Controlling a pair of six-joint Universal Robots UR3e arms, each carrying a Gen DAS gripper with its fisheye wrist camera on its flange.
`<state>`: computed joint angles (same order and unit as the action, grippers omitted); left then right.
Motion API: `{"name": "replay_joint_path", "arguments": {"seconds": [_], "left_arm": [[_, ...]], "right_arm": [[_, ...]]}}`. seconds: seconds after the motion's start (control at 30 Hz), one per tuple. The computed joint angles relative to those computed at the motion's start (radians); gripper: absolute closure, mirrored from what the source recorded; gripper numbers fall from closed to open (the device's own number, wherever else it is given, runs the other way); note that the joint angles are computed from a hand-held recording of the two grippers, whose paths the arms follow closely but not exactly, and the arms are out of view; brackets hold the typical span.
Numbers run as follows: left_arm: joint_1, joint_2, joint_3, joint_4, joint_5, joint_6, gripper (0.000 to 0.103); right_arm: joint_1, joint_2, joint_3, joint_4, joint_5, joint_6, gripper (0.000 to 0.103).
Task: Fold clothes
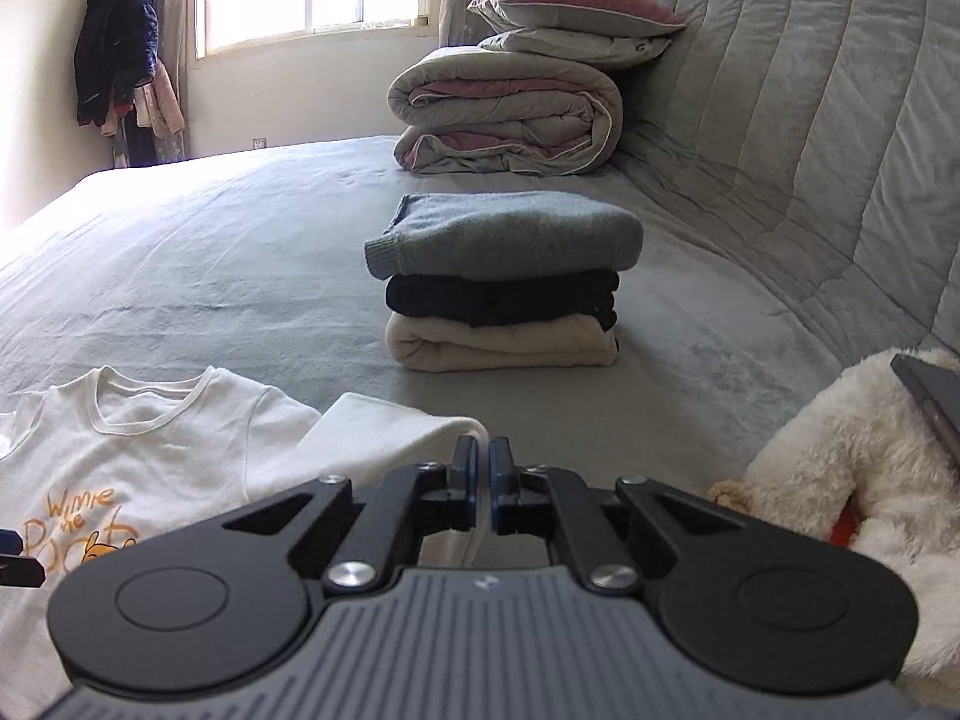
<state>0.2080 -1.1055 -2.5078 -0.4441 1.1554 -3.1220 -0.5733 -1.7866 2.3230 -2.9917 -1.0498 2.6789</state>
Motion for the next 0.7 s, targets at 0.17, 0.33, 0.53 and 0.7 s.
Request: {"name": "replay_joint_path", "arguments": {"seconds": [0.17,0.33,0.53,0.7], "left_arm": [[0.000,0.032,-0.019,-0.006,0.019,0.015,0.033],[0.136,0.119,-0.002,-0.096,-0.014,0.103,0.033],[0.313,0.052,0.043,-0.033,0.020,0.224,0.032],[0.377,-0.147,0.118,0.119,0.051,0.233,0.032]], "right_arm": [[0.073,0.080,-0.064,-0.056,-0.151,-0.042,0.099],[0.074,0.085,-0.078,0.055,-0.163,-0.076,0.087],[0.009,-0.061,-0.082,0.292,-0.012,-0.125,0.051],[0.038,-0.033,-0.161,0.404,0.081,-0.107,0.051]]}}
